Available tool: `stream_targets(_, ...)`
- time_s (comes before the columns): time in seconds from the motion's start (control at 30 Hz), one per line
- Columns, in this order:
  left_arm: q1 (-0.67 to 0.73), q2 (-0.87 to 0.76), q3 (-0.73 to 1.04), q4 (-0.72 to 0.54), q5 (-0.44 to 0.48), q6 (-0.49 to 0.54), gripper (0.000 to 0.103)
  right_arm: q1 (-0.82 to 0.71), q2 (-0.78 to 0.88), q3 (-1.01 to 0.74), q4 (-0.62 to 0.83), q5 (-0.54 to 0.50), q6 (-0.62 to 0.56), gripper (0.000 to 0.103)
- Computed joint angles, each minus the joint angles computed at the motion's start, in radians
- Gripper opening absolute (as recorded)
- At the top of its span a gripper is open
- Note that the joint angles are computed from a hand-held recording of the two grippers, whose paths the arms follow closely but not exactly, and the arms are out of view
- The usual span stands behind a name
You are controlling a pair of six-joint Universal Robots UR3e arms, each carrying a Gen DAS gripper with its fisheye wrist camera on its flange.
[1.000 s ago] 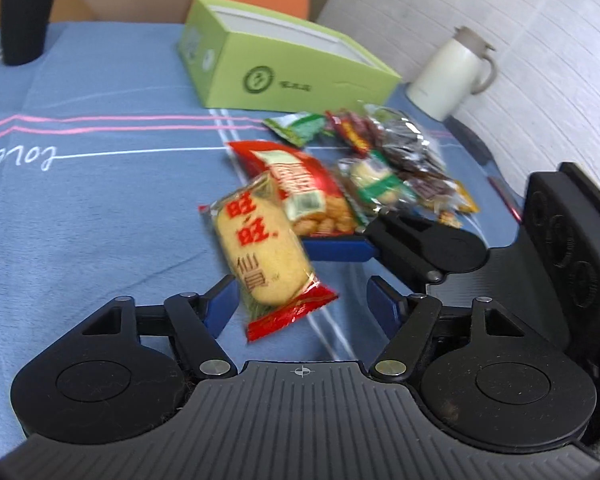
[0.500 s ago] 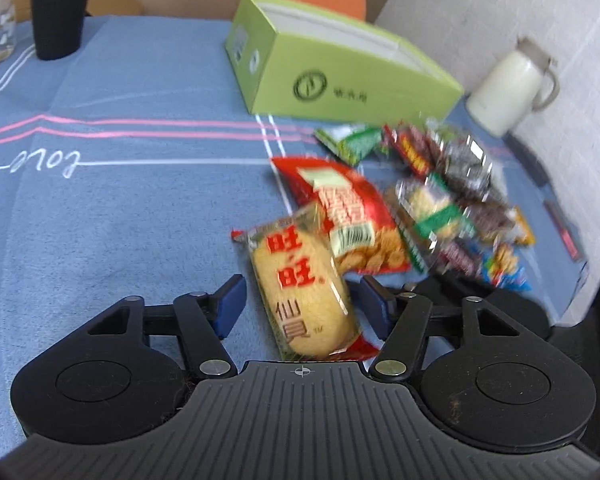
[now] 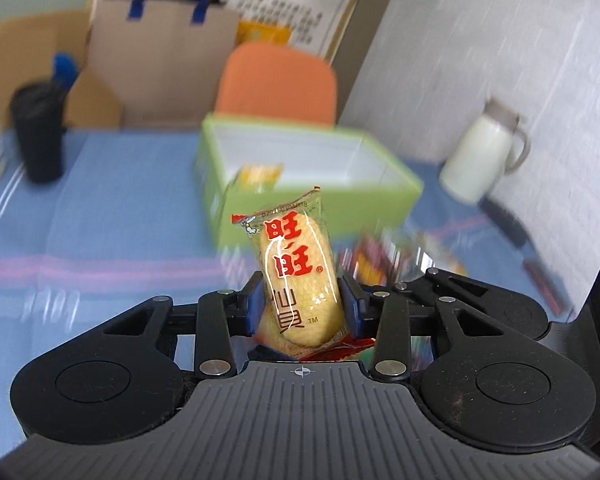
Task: Organize snacks
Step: 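Carry the rice cracker pack into the green box and release it, then grasp the green-wrapped bread pack with the left tool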
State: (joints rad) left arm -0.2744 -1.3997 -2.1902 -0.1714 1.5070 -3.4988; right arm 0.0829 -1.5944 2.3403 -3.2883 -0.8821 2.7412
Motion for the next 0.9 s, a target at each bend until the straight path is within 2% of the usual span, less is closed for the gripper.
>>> stream_targets(0.13,0.046,-0.256,0.351,-0.092,-0.05,0.047,0.018,-0.005,0.193,-0.329,0.134,-0.058,-0.023,0.067)
stream_targets(0.3,0.087,-0.604,0.825,-0.274,-0.113,0.039,0.018,-0.008,0.46,-0.757,0.373,-0.121,-0.057,0.067)
stream_targets(0.4,0.087,-0.8,1.103,-0.42,-0.11,0.044,0.017,-0.018,0.586,-0.948,0.514,-0.138,-0.089,0.067)
stream_targets(0.5,0.089,-0.949,1.298,-0.501,-0.107,0.044,0.017,-0.028,0.675,-1.073,0.62,-0.138,-0.107,0.067)
stream_targets(0.53,0.086,-0.981,1.341,-0.519,-0.09,0.039,0.02,-0.033,0.692,-1.097,0.646,-0.14,-0.113,0.069)
stream_targets(0.57,0.083,-1.007,1.369,-0.517,-0.072,0.039,0.031,-0.039,0.699,-1.107,0.663,-0.142,-0.117,0.07)
stream_targets(0.6,0.081,-1.014,1.374,-0.512,-0.056,0.041,0.039,-0.049,0.696,-1.097,0.655,-0.139,-0.114,0.073)
stream_targets(0.63,0.079,-1.003,1.354,-0.499,-0.036,0.035,0.052,-0.064,0.666,-1.045,0.632,-0.13,-0.118,0.075)
stream_targets(0.7,0.077,-0.924,1.212,-0.397,-0.016,0.025,0.054,-0.11,0.58,-0.902,0.527,-0.098,-0.123,0.079)
stream_targets(0.8,0.076,-0.765,0.947,-0.212,-0.016,0.016,0.061,-0.203,0.414,-0.662,0.387,-0.015,-0.123,0.093)
stream_targets(0.87,0.061,-0.661,0.774,-0.097,0.004,-0.007,0.07,-0.274,0.281,-0.489,0.335,0.057,-0.133,0.093)
stream_targets(0.9,0.047,-0.615,0.704,-0.06,0.017,-0.019,0.071,-0.304,0.24,-0.439,0.327,0.088,-0.136,0.093)
